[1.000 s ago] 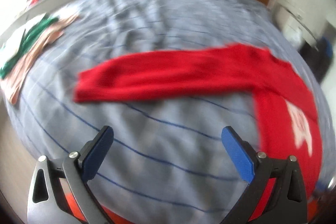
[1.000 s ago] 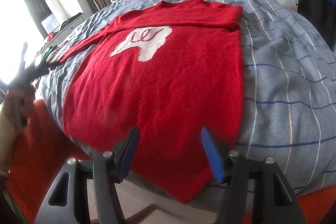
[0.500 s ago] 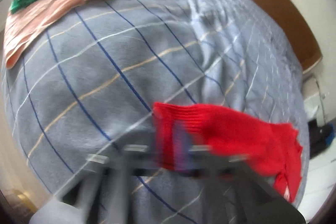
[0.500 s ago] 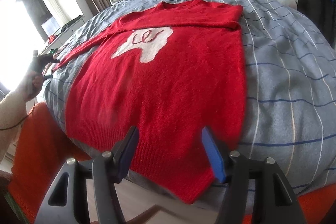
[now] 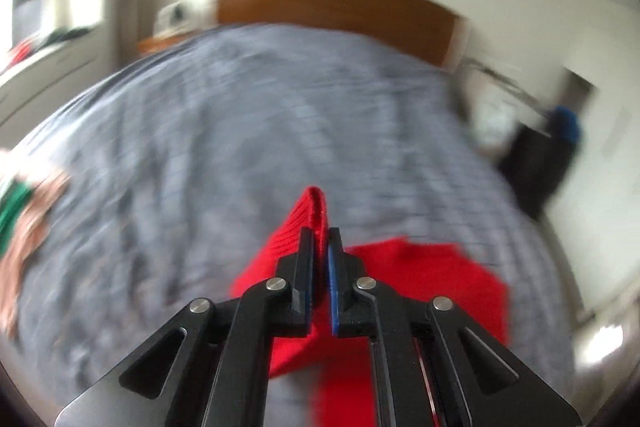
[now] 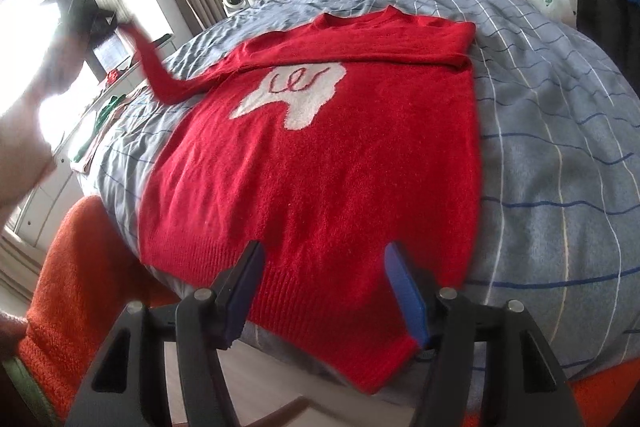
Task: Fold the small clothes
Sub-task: 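Carry the held sleeve across the sweater body with the left gripper, then open the left gripper to release the sleeve on the body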
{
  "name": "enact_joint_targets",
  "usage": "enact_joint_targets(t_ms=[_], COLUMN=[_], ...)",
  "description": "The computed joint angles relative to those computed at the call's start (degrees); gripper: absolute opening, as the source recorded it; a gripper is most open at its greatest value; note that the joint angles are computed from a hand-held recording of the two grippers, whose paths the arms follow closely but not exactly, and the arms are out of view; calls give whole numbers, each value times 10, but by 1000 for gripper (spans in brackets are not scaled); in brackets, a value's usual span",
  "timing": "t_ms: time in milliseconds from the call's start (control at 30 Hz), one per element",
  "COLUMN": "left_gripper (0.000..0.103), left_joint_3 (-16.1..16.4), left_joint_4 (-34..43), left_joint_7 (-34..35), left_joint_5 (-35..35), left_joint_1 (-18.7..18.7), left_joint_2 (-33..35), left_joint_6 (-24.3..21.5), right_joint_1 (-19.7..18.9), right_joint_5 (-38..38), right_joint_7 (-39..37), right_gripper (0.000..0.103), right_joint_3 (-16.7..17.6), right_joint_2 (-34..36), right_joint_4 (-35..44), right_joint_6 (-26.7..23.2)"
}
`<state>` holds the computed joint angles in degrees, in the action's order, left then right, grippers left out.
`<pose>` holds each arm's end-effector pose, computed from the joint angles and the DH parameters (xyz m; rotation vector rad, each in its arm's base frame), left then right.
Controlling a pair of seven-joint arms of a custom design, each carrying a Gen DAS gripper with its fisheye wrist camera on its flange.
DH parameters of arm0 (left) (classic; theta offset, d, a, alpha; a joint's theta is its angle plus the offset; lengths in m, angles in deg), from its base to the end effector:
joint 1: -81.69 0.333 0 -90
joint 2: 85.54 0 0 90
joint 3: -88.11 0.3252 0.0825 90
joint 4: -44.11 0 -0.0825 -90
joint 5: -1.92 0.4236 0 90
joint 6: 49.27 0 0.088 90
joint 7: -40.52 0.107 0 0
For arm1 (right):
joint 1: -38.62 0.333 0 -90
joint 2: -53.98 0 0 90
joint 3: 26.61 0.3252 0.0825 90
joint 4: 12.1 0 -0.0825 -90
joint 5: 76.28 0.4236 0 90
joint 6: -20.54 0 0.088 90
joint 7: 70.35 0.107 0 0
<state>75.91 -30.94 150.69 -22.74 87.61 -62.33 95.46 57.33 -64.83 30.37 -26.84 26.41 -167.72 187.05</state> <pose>0.7701 -0.0438 0.6144 -1.6507 1.9401 -1.1601 0.4228 0.1286 0.4333 -1.7231 1.7987 -0.3129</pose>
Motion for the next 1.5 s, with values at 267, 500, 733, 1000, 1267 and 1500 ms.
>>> enact_joint_targets(t_ms=[267,500,733,1000,1267,1500], left_gripper=[63,85,83,81,93,102], left_joint_3=[-46,-19,42,82,60,62], left_joint_4=[15,-42,0,-12,-156,-93], left_joint_7=[42,-1,-112,-137,-209,-152], left_joint_5=[14,42,128,228,238,223], left_joint_1=[-94,-99,-68,-95,-42,-20], left_joint_2=[35,40,87,110,35,89], left_joint_6=[-32,-22,-23,-54,64,106], right_joint_1=[-11,5,51,51,7,-72], right_joint_5=[-1,27,85,124,98,30], right_joint_7=[22,20,-22,-58,-27,59], right_gripper=[62,63,63,64,64,65], right_joint_3=[-1,-33,-92,-84,-38,25], right_joint_2=[-31,-44,-26,0,-22,-29], right_joint_4=[-29,-47,-40,-24,-41,-50], right_joint_6=[10,23,35,28,29,61])
